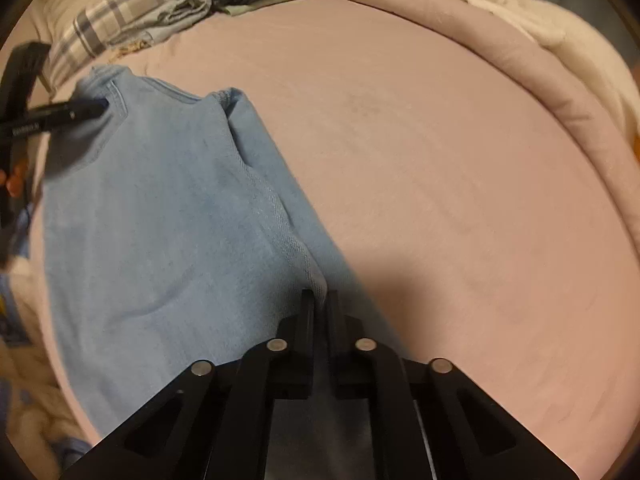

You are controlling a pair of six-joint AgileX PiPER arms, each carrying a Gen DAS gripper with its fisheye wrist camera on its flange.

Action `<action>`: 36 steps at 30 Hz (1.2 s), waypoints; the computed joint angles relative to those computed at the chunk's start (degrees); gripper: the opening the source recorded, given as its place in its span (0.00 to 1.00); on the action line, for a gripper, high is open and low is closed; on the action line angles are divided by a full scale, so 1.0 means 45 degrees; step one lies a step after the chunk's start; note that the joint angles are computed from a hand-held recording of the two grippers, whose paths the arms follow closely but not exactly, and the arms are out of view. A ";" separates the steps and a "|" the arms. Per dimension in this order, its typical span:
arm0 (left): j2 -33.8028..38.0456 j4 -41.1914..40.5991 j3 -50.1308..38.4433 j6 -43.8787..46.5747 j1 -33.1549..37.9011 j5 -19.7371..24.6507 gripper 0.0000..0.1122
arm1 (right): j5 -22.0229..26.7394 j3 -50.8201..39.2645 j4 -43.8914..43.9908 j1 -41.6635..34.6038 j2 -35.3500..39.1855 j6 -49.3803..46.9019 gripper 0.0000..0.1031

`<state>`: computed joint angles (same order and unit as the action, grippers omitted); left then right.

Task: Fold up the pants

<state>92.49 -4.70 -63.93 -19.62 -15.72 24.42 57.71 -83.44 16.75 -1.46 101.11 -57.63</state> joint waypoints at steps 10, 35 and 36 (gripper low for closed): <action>0.0153 0.1769 -0.0318 -0.1019 -0.0119 0.0409 0.23 | -0.0660 -0.0063 -0.0130 0.0159 -0.0283 0.2415 0.05; -0.0706 0.4322 -0.0877 -0.3368 -0.3367 0.1713 0.42 | 0.0924 0.6010 0.7504 -1.3790 -0.4177 -0.1211 0.18; -0.0504 0.3584 -0.1080 -0.2699 -0.3510 0.1550 0.42 | 0.1459 0.6047 0.7651 -1.4397 -0.3825 -0.1476 0.18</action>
